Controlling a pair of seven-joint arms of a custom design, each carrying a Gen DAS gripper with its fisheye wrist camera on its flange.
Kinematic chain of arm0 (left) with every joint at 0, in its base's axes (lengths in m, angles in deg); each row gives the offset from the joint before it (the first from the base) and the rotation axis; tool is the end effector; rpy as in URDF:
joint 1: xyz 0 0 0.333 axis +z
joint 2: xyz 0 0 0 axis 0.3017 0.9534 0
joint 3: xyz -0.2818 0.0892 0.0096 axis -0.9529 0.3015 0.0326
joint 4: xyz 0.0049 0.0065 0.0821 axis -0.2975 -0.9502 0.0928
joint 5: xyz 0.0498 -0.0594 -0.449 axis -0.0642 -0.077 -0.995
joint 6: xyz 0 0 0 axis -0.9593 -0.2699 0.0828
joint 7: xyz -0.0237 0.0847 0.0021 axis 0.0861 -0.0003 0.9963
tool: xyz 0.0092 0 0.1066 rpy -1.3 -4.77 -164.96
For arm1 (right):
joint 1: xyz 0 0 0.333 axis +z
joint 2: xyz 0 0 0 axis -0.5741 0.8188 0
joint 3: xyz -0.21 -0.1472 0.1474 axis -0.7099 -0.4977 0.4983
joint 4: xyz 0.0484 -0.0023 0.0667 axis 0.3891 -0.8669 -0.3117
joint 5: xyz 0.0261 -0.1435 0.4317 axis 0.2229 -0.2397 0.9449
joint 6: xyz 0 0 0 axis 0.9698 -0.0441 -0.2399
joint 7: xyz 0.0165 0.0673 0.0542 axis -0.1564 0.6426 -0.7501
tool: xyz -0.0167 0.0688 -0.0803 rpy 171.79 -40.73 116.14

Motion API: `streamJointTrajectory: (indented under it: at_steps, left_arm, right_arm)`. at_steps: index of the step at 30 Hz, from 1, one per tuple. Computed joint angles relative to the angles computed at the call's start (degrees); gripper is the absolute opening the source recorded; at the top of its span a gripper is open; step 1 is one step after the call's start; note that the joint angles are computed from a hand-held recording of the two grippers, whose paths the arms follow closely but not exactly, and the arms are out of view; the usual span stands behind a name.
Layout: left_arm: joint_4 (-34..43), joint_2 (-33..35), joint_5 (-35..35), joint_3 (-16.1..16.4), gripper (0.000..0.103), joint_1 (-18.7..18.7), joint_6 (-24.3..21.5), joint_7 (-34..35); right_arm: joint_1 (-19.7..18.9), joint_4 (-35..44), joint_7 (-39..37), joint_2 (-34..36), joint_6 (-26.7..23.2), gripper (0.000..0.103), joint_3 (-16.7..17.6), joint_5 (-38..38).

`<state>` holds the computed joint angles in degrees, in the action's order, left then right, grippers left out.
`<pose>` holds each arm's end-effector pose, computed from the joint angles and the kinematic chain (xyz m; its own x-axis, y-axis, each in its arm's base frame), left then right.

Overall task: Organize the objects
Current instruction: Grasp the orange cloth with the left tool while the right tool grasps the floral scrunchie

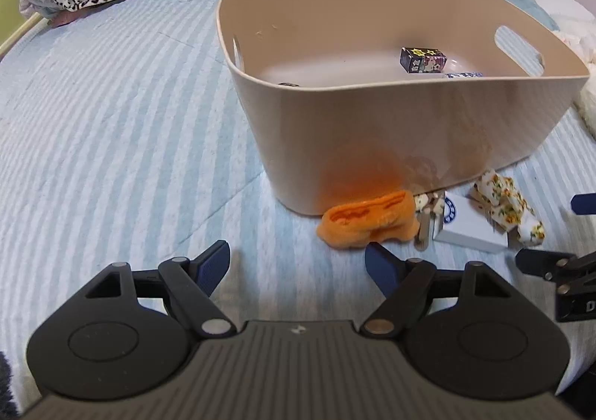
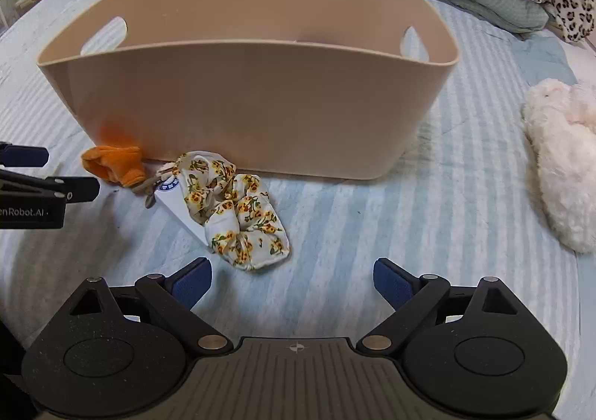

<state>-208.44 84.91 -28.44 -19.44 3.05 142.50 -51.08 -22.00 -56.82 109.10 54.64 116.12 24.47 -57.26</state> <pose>0.5523 -0.2994 0.4483 0.1079 -0.9933 -0.0402 -0.8472 -0.0707 -0.5266 0.5944 0.1757 0.4583 0.4273 -0.9031 0.0429 -0.8008 -0.4001 -0.4456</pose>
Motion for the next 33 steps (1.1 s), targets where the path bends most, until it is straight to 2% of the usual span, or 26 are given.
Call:
streamJointTrajectory:
  at_steps: [9,12,15,18,20,22,25,27,29,33]
  left_arm:
    - [-0.23,2.37,-0.26,0.76,0.080,0.60,5.16,-0.29]
    - [-0.13,2.91,1.01,0.82,0.080,0.60,6.48,-0.28]
    - [0.34,3.35,1.98,0.73,0.070,0.36,6.45,1.08]
    - [-0.02,3.08,0.71,0.78,0.050,0.28,7.73,3.04]
    - [0.18,3.15,0.52,0.67,0.034,0.13,7.83,3.73]
    - [0.17,3.02,0.42,0.62,0.023,0.02,7.70,4.35]
    - [-0.28,2.62,0.40,0.66,0.019,0.04,8.02,5.02]
    - [-0.39,2.43,0.08,0.67,0.009,0.08,7.76,5.07]
    - [-0.51,2.04,-0.51,0.69,0.009,0.14,7.38,4.87]
    - [-1.58,0.67,-0.56,0.63,0.009,0.34,7.57,4.57]
  right_arm:
    - [0.49,2.27,-1.80,3.70,1.02,0.092,-0.16,1.13]
    - [0.68,2.29,-3.74,4.01,1.72,0.087,-0.26,3.28]
    - [0.87,2.04,-5.55,3.95,2.28,0.080,-0.23,4.27]
    - [1.03,1.57,-8.11,3.29,2.22,0.068,-0.23,5.88]
    - [1.07,1.29,-9.62,2.66,1.68,0.052,-0.31,7.28]
    - [1.02,1.03,-10.36,1.99,0.91,0.042,-0.38,7.98]
    - [0.80,0.58,-11.18,1.01,-0.32,0.025,-0.60,9.03]
    - [0.62,0.09,-11.46,0.29,-0.64,0.017,-0.72,9.49]
    - [0.49,-0.18,-11.85,-0.26,-1.24,0.007,-0.84,10.19]
    - [0.39,-1.27,-12.26,-1.90,-2.01,0.006,-0.73,10.00]
